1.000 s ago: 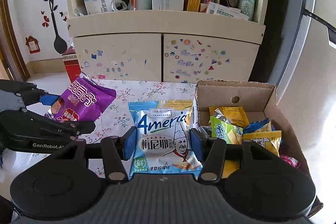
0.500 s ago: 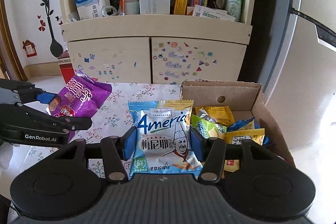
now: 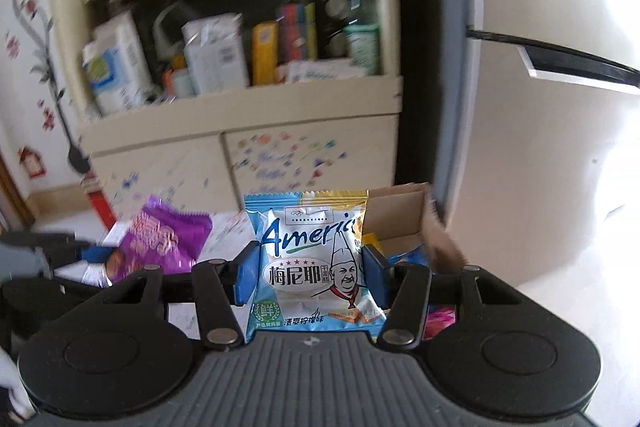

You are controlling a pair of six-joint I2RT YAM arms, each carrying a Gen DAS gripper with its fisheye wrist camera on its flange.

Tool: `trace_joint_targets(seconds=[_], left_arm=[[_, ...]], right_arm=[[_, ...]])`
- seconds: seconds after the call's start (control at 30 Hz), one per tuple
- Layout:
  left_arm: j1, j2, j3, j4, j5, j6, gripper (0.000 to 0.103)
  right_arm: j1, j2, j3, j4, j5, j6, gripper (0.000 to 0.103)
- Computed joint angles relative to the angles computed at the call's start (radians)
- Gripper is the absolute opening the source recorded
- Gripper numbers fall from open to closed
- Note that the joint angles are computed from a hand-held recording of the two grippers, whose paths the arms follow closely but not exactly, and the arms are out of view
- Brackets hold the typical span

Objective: Organize snacks
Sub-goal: 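Carry both packs over the box and open both tools to drop them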

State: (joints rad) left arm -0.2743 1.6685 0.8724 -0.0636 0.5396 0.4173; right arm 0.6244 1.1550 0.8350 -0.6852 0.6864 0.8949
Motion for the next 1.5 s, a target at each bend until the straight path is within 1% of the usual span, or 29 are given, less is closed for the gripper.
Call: trace_joint_targets(seconds=[0.23,0.37,0.5,0.73,0.83,0.9,0.93,1.0,1.03,1.07,1.1,1.17,1.27,1.37,1.5], left_arm=[[-0.086,-0.006,-0.013,0.032,0.001,-0.063,0.068],[-0.131,-0.009,-0.025,0.047,0.008,-0.077,0.068],[-0.181,-0.005,-0.04,0.067,0.001,-0.087,0.068],[-0.247,0.037,-0.029,0.105,-0.014,-0.133,0.068],[-0.266,0.069,-0.015,0.122,-0.013,-0.15,0.068],[-0.278,0.095,-0.009,0.139,-0.01,-0.165,0.069],[-0.284,0.102,-0.014,0.155,-0.013,-0.176,0.071],[-0.291,0.105,-0.025,0.168,-0.016,-0.182,0.085],[-0.291,0.1,-0.031,0.171,-0.014,-0.181,0.088],[-0.291,0.094,-0.032,0.165,-0.014,-0.176,0.092],[-0.29,0.085,-0.034,0.156,-0.014,-0.171,0.095],[-0.288,0.068,-0.032,0.134,-0.027,-0.169,0.098],[-0.281,0.05,-0.025,0.096,-0.04,-0.167,0.099],[-0.275,0.036,-0.012,0.045,-0.064,-0.157,0.099],[-0.271,0.014,-0.011,0.015,-0.096,-0.144,0.099]], right_arm=[[-0.035,-0.088,-0.024,-0.068,0.028,0.072,0.06],[-0.067,-0.112,-0.039,-0.063,0.008,0.086,0.06],[-0.082,-0.116,-0.039,-0.073,0.01,0.1,0.06],[-0.148,-0.1,-0.044,-0.031,-0.018,0.068,0.06],[-0.203,-0.083,-0.052,0.008,-0.055,0.045,0.06],[-0.242,-0.064,-0.063,0.037,-0.078,0.061,0.061],[-0.253,-0.056,-0.066,0.047,-0.081,0.065,0.062],[-0.265,-0.039,-0.067,0.054,-0.088,0.073,0.07],[-0.264,-0.034,-0.065,0.048,-0.09,0.085,0.076],[-0.261,-0.037,-0.066,0.043,-0.088,0.096,0.08],[-0.256,-0.04,-0.066,0.037,-0.086,0.106,0.081],[-0.246,-0.046,-0.065,0.028,-0.084,0.115,0.083],[-0.235,-0.046,-0.062,0.011,-0.076,0.132,0.087],[-0.235,-0.054,-0.065,0.0,-0.085,0.161,0.088],[-0.209,-0.064,-0.06,-0.029,-0.075,0.201,0.092]])
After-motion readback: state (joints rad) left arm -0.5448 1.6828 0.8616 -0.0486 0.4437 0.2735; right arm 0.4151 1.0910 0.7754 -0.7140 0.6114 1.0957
